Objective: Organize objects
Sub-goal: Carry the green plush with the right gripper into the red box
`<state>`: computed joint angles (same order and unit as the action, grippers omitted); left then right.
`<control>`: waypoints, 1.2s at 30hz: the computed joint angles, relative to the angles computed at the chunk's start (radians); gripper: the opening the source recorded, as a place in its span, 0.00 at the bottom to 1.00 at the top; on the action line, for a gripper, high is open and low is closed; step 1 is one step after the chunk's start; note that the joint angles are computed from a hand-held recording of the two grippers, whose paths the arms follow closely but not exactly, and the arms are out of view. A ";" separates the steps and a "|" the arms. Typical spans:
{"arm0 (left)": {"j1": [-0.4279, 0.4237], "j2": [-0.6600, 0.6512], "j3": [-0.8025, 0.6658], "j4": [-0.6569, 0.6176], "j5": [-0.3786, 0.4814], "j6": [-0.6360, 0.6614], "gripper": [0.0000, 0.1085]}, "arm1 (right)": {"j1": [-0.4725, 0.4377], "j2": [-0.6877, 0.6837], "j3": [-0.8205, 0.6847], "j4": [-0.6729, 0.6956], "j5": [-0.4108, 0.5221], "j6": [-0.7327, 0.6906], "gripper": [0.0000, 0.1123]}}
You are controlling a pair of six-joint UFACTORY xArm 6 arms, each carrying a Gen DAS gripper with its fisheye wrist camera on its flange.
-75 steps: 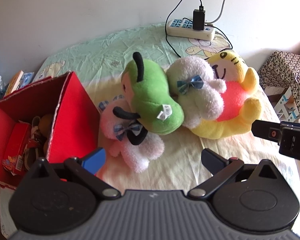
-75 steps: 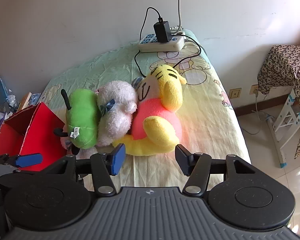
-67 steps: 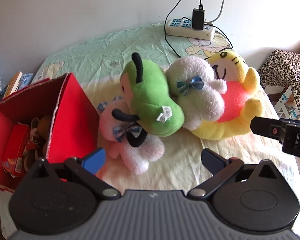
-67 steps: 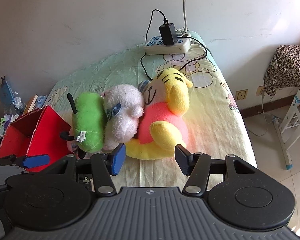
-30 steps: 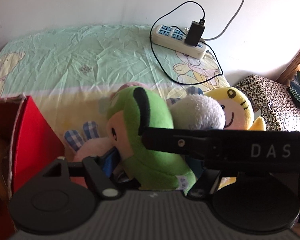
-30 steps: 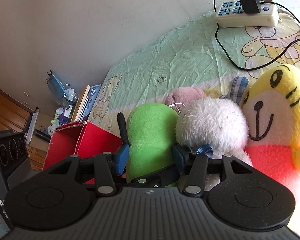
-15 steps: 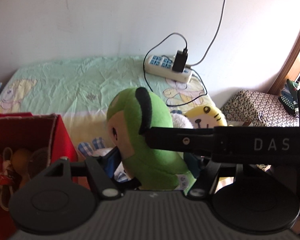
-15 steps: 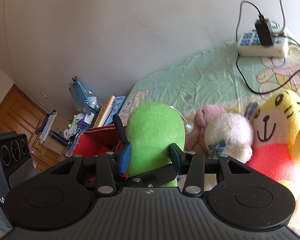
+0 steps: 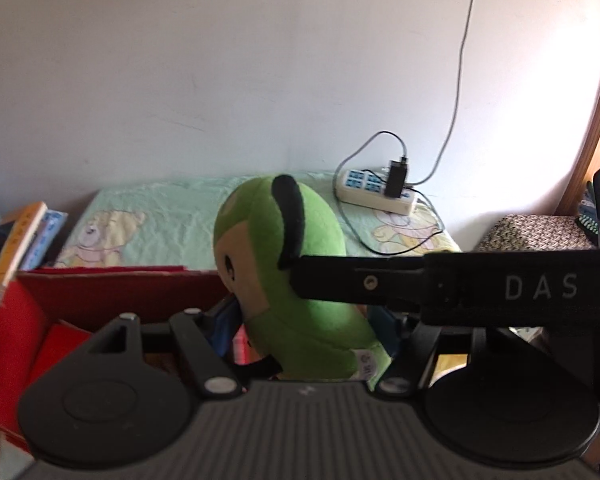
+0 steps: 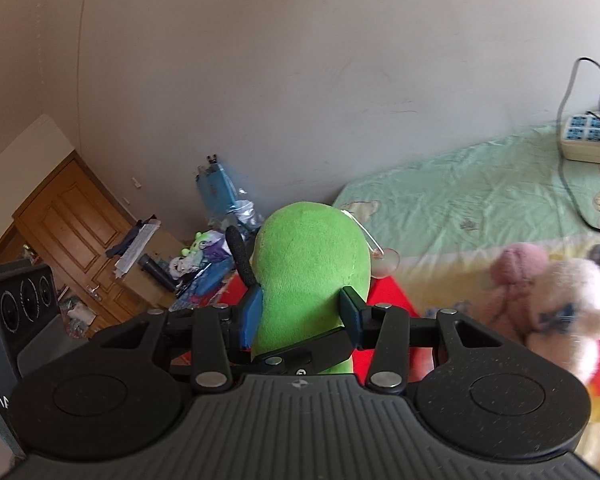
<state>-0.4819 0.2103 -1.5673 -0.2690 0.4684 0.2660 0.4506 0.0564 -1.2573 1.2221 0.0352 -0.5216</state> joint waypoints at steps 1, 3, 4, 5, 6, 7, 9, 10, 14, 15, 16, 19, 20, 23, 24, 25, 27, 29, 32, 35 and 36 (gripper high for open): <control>0.016 -0.005 0.004 -0.003 0.002 0.019 0.64 | 0.009 0.031 -0.034 0.009 0.000 -0.001 0.41; 0.052 -0.006 -0.002 -0.006 0.019 0.052 0.64 | 0.028 0.097 -0.107 0.018 0.008 0.021 0.41; 0.071 -0.008 0.000 -0.008 0.028 0.070 0.64 | 0.038 0.134 -0.146 0.019 0.012 0.035 0.41; 0.093 -0.012 0.004 -0.018 0.035 0.095 0.64 | 0.045 0.170 -0.184 0.005 0.017 0.059 0.41; 0.116 -0.016 0.009 -0.034 0.042 0.126 0.64 | 0.053 0.208 -0.222 -0.026 0.021 0.097 0.41; 0.141 -0.018 0.010 -0.052 0.056 0.156 0.64 | 0.060 0.248 -0.261 -0.071 0.024 0.147 0.41; 0.185 0.002 -0.015 -0.072 0.093 0.199 0.64 | 0.072 0.324 -0.333 -0.179 0.030 0.270 0.41; 0.208 0.014 -0.031 -0.085 0.114 0.225 0.64 | 0.075 0.363 -0.372 -0.245 0.035 0.344 0.41; 0.287 0.079 -0.107 -0.125 0.190 0.315 0.64 | 0.079 0.509 -0.528 -0.480 0.071 0.614 0.41; 0.302 0.100 -0.131 -0.129 0.210 0.331 0.64 | 0.080 0.534 -0.555 -0.494 0.081 0.641 0.41; 0.317 0.120 -0.154 -0.129 0.230 0.343 0.64 | 0.082 0.561 -0.585 -0.515 0.090 0.677 0.41; 0.347 0.191 -0.239 -0.107 0.288 0.364 0.63 | 0.081 0.633 -0.666 -0.573 0.118 0.800 0.41; 0.355 0.213 -0.265 -0.099 0.305 0.374 0.63 | 0.083 0.654 -0.692 -0.595 0.127 0.847 0.41; 0.368 0.271 -0.334 -0.081 0.345 0.394 0.63 | 0.083 0.709 -0.762 -0.657 0.153 0.967 0.42; 0.372 0.287 -0.356 -0.075 0.359 0.397 0.63 | 0.082 0.725 -0.781 -0.681 0.162 1.006 0.42; 0.375 0.304 -0.379 -0.068 0.376 0.395 0.63 | 0.080 0.739 -0.799 -0.700 0.174 1.040 0.42; 0.377 0.341 -0.428 -0.043 0.407 0.386 0.62 | 0.075 0.752 -0.817 -0.734 0.197 1.095 0.42; 0.376 0.351 -0.436 -0.034 0.408 0.393 0.62 | 0.070 0.762 -0.841 -0.791 0.227 1.151 0.42; 0.372 0.375 -0.469 -0.001 0.431 0.391 0.63 | 0.064 0.774 -0.871 -0.842 0.282 1.212 0.42; 0.370 0.364 -0.444 0.007 0.410 0.408 0.63 | 0.063 0.767 -0.862 -0.815 0.290 1.200 0.43; 0.369 0.359 -0.435 0.011 0.403 0.412 0.64 | 0.062 0.772 -0.869 -0.789 0.296 1.181 0.43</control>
<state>-0.1125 0.5693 -2.0019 -0.2579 0.8716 0.6784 0.5127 0.8288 -2.1265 0.4329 0.3310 0.6593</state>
